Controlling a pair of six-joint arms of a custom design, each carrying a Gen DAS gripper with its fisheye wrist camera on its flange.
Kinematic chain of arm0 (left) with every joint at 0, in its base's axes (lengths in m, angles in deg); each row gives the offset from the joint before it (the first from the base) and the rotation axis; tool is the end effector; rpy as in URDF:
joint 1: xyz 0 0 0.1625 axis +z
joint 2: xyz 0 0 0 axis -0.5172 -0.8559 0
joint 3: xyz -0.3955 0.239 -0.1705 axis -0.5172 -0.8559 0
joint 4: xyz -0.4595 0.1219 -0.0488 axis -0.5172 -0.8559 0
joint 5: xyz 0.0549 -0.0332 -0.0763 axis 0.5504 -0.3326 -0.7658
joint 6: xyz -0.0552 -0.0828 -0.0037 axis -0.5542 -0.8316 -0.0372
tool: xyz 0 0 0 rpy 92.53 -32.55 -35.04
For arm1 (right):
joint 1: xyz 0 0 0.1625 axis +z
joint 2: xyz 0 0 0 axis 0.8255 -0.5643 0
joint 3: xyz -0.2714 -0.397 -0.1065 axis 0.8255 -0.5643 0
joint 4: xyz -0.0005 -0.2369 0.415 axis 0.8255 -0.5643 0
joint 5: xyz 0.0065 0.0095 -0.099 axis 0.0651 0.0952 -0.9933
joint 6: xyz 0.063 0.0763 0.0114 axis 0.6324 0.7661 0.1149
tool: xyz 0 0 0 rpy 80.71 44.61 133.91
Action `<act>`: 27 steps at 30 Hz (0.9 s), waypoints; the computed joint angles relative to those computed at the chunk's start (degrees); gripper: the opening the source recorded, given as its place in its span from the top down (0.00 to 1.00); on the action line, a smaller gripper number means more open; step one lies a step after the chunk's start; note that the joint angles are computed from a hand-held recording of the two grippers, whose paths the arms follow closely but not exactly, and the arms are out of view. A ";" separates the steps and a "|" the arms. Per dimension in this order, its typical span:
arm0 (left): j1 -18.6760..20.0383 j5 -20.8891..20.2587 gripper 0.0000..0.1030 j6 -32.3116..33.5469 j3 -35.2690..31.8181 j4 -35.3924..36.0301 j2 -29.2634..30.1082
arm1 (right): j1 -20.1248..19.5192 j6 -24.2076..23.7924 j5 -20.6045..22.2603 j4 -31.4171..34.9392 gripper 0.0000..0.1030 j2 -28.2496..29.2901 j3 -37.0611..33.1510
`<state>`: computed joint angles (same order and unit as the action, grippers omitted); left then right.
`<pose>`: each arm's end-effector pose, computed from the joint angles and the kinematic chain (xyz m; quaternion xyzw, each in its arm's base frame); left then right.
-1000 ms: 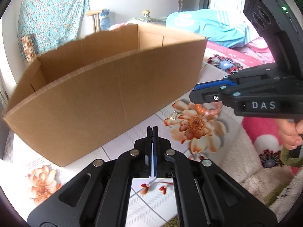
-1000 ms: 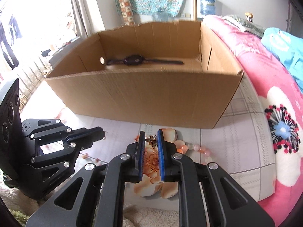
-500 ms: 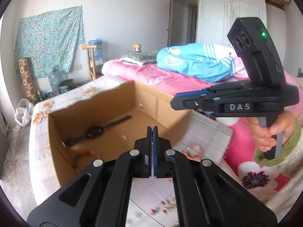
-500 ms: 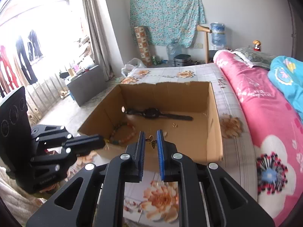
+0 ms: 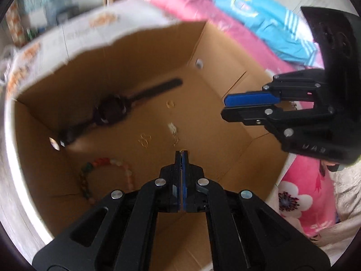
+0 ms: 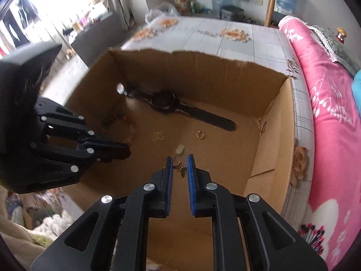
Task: Organize jewelry
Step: 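Carry the spring clasp into the box with the right tool and open it, then withdraw both tools from the box back over the table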
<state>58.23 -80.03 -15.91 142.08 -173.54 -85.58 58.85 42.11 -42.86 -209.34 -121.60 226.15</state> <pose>-0.3670 -0.3632 0.0857 0.3466 0.9241 0.0034 0.1606 0.1907 -0.2440 0.2702 0.2058 -0.9215 0.1250 0.3047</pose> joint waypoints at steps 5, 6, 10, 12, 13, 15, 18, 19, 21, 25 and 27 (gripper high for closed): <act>3.86 -4.59 1.00 -3.69 -1.88 2.11 2.37 | -1.58 -0.22 -3.12 0.44 0.87 4.09 -0.42; 4.24 -4.68 1.00 -4.07 -2.04 2.26 2.47 | -1.70 -0.17 -3.76 0.66 0.87 4.62 -0.46; 4.40 -3.61 1.00 -5.33 -2.51 2.72 2.76 | -2.15 -0.37 -4.82 0.84 0.87 5.44 -0.58; 4.45 -3.12 0.99 -5.47 -2.83 3.14 3.05 | -2.29 -0.48 -5.61 0.66 0.87 5.92 -0.52; 4.45 -2.89 0.98 -5.71 -2.93 3.37 3.16 | -2.34 -0.43 -5.90 0.51 0.86 5.99 -0.45; 4.31 -2.22 0.93 -6.11 -3.00 3.87 3.20 | -2.36 -0.44 -6.22 0.44 0.84 5.85 -0.35; 4.02 -1.47 0.89 -6.51 -2.92 4.11 3.20 | -2.28 -0.69 -6.54 -0.30 0.81 5.67 -0.31; 3.89 -1.13 0.89 -6.49 -2.86 3.94 3.14 | -2.19 -0.71 -6.66 -0.46 0.81 5.53 -0.32; 3.90 -0.70 0.89 -6.33 -2.88 3.65 3.18 | -1.71 -0.61 -6.86 -0.79 0.81 5.39 -0.44; 3.30 0.45 0.89 -6.41 -2.60 3.87 2.53 | -0.52 -0.72 -7.03 -1.43 0.77 3.97 -0.55; 2.60 1.89 0.89 -6.64 -2.21 3.44 2.08 | 0.85 -0.67 -6.92 -2.09 0.73 2.17 -0.31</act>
